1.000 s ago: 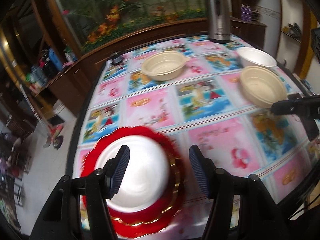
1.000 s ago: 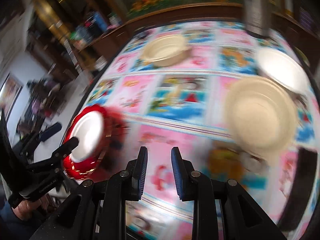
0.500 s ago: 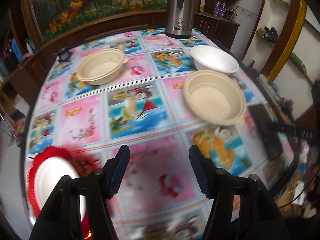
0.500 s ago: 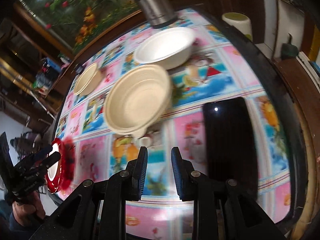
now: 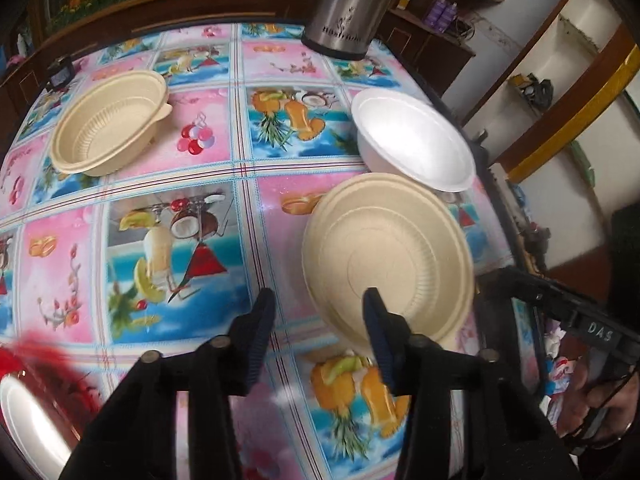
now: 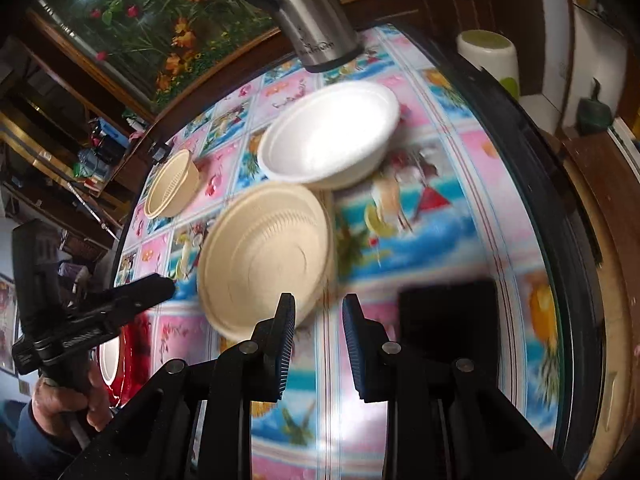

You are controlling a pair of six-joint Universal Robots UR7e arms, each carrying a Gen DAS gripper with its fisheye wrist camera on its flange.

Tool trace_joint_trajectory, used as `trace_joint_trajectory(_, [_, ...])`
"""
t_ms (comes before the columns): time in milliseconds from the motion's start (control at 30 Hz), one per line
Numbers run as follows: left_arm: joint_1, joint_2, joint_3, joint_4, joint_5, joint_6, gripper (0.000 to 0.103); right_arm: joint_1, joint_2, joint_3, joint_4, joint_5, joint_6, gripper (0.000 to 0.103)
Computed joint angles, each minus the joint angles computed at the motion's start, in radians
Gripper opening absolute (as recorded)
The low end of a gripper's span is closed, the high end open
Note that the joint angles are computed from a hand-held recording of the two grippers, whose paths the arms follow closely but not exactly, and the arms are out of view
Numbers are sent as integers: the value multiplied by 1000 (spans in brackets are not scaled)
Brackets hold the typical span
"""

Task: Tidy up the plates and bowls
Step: 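Grasp the beige pulp plate rim with the left tool and lift it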

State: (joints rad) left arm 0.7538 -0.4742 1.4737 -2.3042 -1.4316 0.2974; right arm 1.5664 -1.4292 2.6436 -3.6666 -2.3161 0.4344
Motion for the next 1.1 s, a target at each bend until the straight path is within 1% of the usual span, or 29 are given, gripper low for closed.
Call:
trace_joint_trajectory(67, [-2, 19, -13, 5, 8, -1, 31, -36, -9, -11, 16, 33, -23, 28])
trace_joint_trajectory(133, [0, 36, -27, 17, 2, 0, 25, -70, -14, -22, 37, 65, -40, 28])
trace_joint_trajectory(167, [-2, 41, -24, 10, 6, 0, 18, -82, -11, -27, 41, 80, -50, 28])
trace_joint_trajectory(200, [-3, 44, -21, 6, 11, 3, 16, -92, -5, -36, 58, 80, -54, 28])
trace_joint_trajectory(233, [-4, 42, -11, -13, 22, 8, 16, -96, -3, -46, 84, 75, -43, 23])
trace_joint_trajectory(267, [-3, 38, -2, -27, 28, 13, 16, -99, -1, -51, 95, 77, -37, 19])
trace_joint_trajectory(300, [1, 33, 0, -23, 29, 11, 16, -91, 11, -56, 93, 64, -42, 14])
trace_joint_trajectory(333, [3, 27, 4, -22, 35, 8, 16, -88, 13, -59, 96, 63, -45, 13])
trace_joint_trajectory(433, [12, -15, 49, -57, 61, 22, 16, -81, 24, -64, 98, 95, -45, 13])
trace_joint_trajectory(600, [52, -110, 127, -65, 79, -2, 16, -22, 81, -98, 114, 106, -41, 13])
trace_joint_trajectory(667, [65, -142, 160, -84, 102, 4, 16, 6, 112, -114, 130, 108, -34, 13])
trace_joint_trajectory(767, [89, -173, 187, -107, 121, 1, 16, 27, 145, -146, 182, 126, -67, 15])
trace_joint_trajectory(800, [95, -180, 194, -120, 131, -1, 16, 36, 167, -154, 159, 121, -88, 15])
trace_joint_trajectory(833, [100, -185, 197, -128, 136, -5, 16, 42, 175, -156, 145, 109, -88, 15])
trace_joint_trajectory(900, [111, -193, 193, -120, 130, -12, 18, 46, 187, -144, 60, 99, -92, 15])
trace_joint_trajectory(933, [113, -198, 196, -127, 133, -10, 18, 51, 195, -138, 10, 69, -92, 16])
trace_joint_trajectory(967, [114, -204, 203, -137, 136, -2, 18, 57, 204, -141, -11, 31, -86, 18])
trace_joint_trajectory(1000, [113, -205, 203, -137, 134, -1, 21, 54, 211, -142, -31, -20, -83, 30])
trace_joint_trajectory(1033, [114, -208, 203, -132, 132, -2, 22, 44, 223, -147, -44, -60, -94, 45])
trace_joint_trajectory(1067, [115, -210, 203, -131, 127, -2, 22, 34, 236, -155, -39, -103, -96, 47])
trace_joint_trajectory(1100, [113, -216, 209, -139, 124, 5, 24, 15, 260, -163, -48, -138, -113, 47])
